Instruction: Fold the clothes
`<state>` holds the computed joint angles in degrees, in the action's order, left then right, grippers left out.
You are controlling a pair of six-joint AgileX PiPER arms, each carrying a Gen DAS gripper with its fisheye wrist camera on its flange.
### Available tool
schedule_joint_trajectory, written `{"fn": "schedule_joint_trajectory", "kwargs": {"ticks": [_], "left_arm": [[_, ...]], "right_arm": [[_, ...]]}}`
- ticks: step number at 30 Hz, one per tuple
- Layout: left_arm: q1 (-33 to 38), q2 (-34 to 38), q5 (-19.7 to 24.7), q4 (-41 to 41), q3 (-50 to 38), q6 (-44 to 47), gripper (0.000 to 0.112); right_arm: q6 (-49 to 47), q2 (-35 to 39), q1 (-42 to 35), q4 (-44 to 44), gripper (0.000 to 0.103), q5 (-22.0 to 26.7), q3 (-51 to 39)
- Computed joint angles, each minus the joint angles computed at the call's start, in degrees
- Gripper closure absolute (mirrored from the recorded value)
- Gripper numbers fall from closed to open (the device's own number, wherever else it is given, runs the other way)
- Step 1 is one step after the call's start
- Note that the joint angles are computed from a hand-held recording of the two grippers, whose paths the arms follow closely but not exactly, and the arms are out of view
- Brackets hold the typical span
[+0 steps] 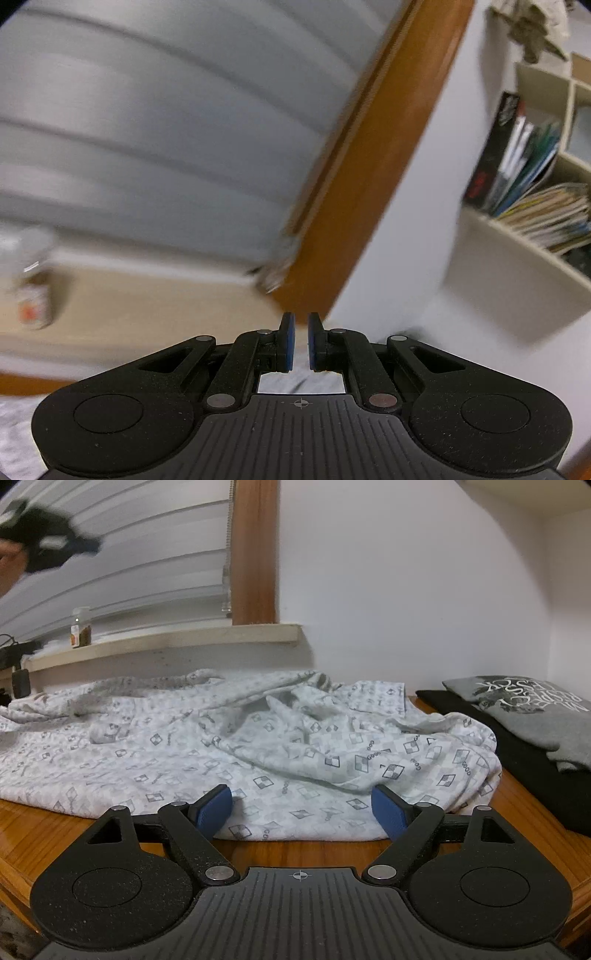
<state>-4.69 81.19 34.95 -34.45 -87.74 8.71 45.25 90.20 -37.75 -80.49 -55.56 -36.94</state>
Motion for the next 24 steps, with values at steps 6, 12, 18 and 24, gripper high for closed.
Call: {"fn": "schedule_joint_trajectory", "kwargs": {"ticks": [6,12,18,24], "left_arm": [[2.55,-3.11,0.63,-0.90,10.17,2.63,0.100],[-0.89,0.41,-1.32,-8.18,15.87,8.14,0.057],[-6.06,8.98,-2.58,-12.57,14.33,10.58,0.052],[-8.36,12.16,-7.62,-9.85,14.10,10.60,0.051]], "right_arm": [[0.47,-0.50,0.38,0.15,0.021,0.71,0.07],[-0.30,-0.21,0.21,0.64,0.021,0.34,0.29],[-1.01,0.20,-0.01,0.97,0.021,-0.19,0.32],[-1.76,0.44,-0.27,1.30,0.021,-0.76,0.54]]}}
